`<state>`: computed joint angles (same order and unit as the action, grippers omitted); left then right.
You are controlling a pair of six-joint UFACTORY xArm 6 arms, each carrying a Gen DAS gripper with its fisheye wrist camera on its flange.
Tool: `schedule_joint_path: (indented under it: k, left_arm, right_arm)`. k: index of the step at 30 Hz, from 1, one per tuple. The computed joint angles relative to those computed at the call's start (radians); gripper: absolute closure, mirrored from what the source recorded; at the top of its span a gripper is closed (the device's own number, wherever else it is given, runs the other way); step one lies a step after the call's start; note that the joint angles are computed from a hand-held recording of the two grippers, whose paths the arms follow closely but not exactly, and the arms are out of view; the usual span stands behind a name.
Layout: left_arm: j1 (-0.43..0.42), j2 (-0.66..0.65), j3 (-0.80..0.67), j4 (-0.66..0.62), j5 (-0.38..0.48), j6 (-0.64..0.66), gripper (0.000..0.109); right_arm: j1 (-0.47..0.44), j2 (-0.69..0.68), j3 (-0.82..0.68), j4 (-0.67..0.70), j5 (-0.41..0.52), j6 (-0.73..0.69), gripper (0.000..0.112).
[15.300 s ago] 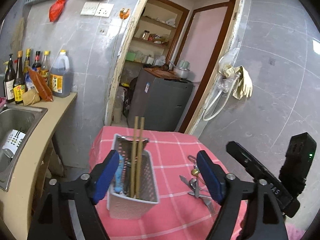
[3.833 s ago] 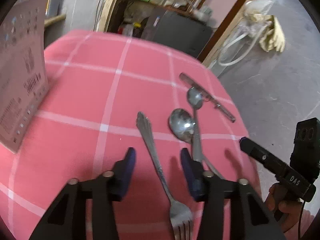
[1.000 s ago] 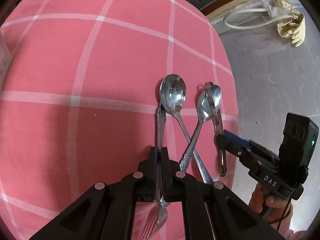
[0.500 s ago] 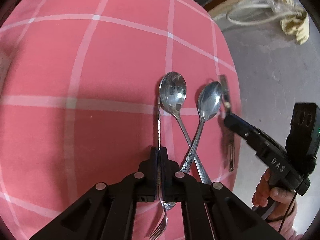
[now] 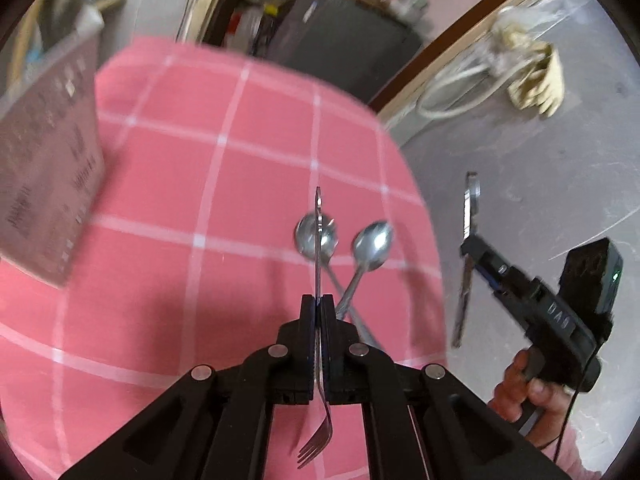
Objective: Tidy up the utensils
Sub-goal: 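Lift the fork with the left tool while the right tool lifts the peeler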
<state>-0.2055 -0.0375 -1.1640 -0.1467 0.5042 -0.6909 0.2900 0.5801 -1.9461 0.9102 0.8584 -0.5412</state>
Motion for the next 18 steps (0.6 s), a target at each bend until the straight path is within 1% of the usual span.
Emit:
schedule_joint_path:
  k: [2,5,9,12,16,18]
  left_arm:
    - [-0.003,-0.036,0.023,0.089,-0.027,-0.057,0.106]
    - [0.001,-0.08,0.03,0.21,-0.025,-0.136,0.106]
    - [0.027,-0.147,0.045,0.307,-0.03,-0.2,0.106]
    - [0.054,-0.202,0.059,0.317,-0.029,-0.191,0.106]
    - [0.102,-0.272,0.071,0.273,-0.026,-0.105,0.106]
    - [0.14,-0.302,0.069,0.243,-0.024,-0.052,0.106]
  right_arm:
    - [0.013,-0.042,0.058,0.053,-0.025,-0.042,0.095]
    - [0.037,-0.091,0.117,0.13,-0.047,-0.089,0.095]
    - [0.08,-0.154,0.179,0.232,-0.101,-0.175,0.095]
    - [0.104,-0.189,0.203,0.309,-0.129,-0.223,0.095]
    - [0.151,-0.201,0.189,0.382,-0.168,-0.251,0.095]
    - [0.18,-0.208,0.176,0.414,-0.195,-0.265,0.095]
